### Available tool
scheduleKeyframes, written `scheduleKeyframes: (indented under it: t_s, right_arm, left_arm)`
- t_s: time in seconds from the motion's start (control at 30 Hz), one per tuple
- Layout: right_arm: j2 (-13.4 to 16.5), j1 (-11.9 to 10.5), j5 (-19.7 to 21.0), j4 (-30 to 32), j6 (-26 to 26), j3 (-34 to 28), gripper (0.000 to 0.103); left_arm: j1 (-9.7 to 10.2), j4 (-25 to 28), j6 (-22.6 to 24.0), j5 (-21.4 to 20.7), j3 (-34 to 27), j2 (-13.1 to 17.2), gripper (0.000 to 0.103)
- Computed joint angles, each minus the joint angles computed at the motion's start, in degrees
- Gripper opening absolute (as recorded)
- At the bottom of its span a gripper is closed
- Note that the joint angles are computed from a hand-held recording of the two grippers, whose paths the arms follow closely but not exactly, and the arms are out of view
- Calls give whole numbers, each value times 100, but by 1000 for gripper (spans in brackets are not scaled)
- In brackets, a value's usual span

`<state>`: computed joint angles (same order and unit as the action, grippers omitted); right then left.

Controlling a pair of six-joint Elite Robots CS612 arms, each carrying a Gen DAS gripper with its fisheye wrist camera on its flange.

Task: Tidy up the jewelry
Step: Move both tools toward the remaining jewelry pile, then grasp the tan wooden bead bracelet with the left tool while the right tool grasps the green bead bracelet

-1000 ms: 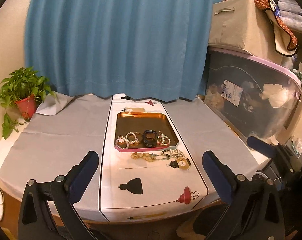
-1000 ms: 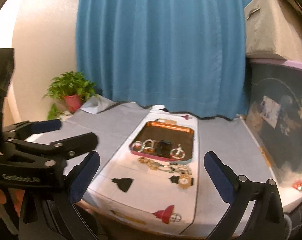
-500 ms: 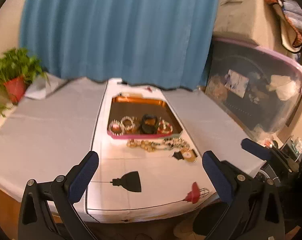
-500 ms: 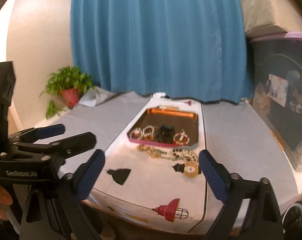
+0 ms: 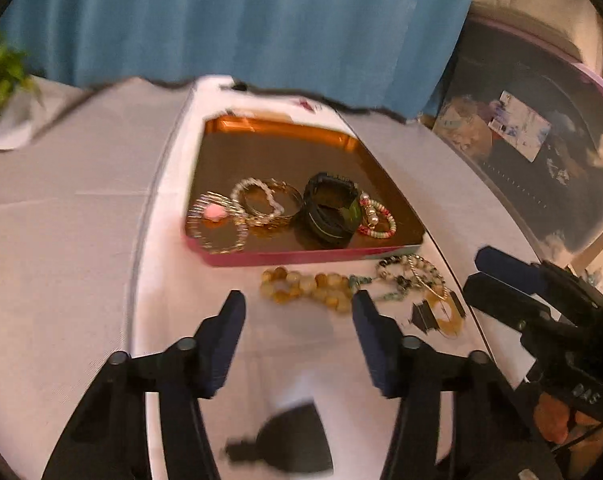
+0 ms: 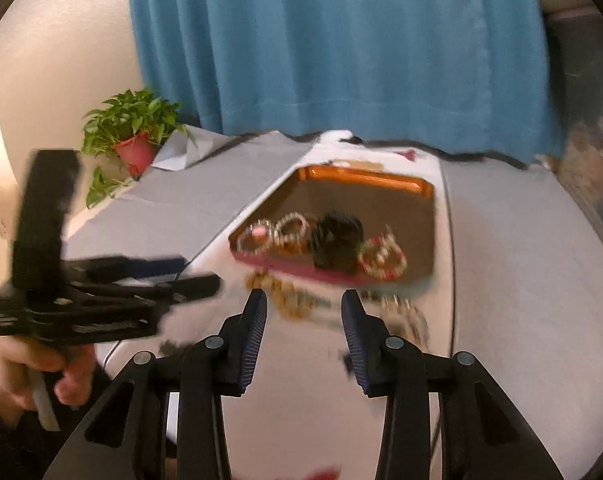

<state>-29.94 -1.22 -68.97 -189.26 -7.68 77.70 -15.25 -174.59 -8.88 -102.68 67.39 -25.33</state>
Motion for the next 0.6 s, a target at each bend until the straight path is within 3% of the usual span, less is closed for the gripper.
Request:
scheduleKeyframes:
  t_s: [0.07, 0.2, 0.33, 0.43, 0.57, 0.6]
  right_arm:
    - [189, -17, 187, 167, -173, -315, 57]
    - [432, -57, 468, 538, -258, -567, 60]
    - [473, 68, 36, 1008, -1265, -655, 60]
    - [519, 89, 135, 1136, -1408, -756, 58]
    - [574, 94, 153, 1463, -1519, -922, 42]
    - [586, 81, 202, 1469, -1483, -950, 41]
  left_arm:
    - [-9, 266, 209, -15, -218, 128, 48]
    - [-34, 383, 497, 272, -240, 195, 49]
    - [9, 602, 546, 180, -445, 276, 50]
    - [3, 698, 639, 232, -629, 358, 50]
    - [-80, 832, 1050, 535, -744, 402, 49]
    - [-101, 826, 1148, 620, -754, 410, 49]
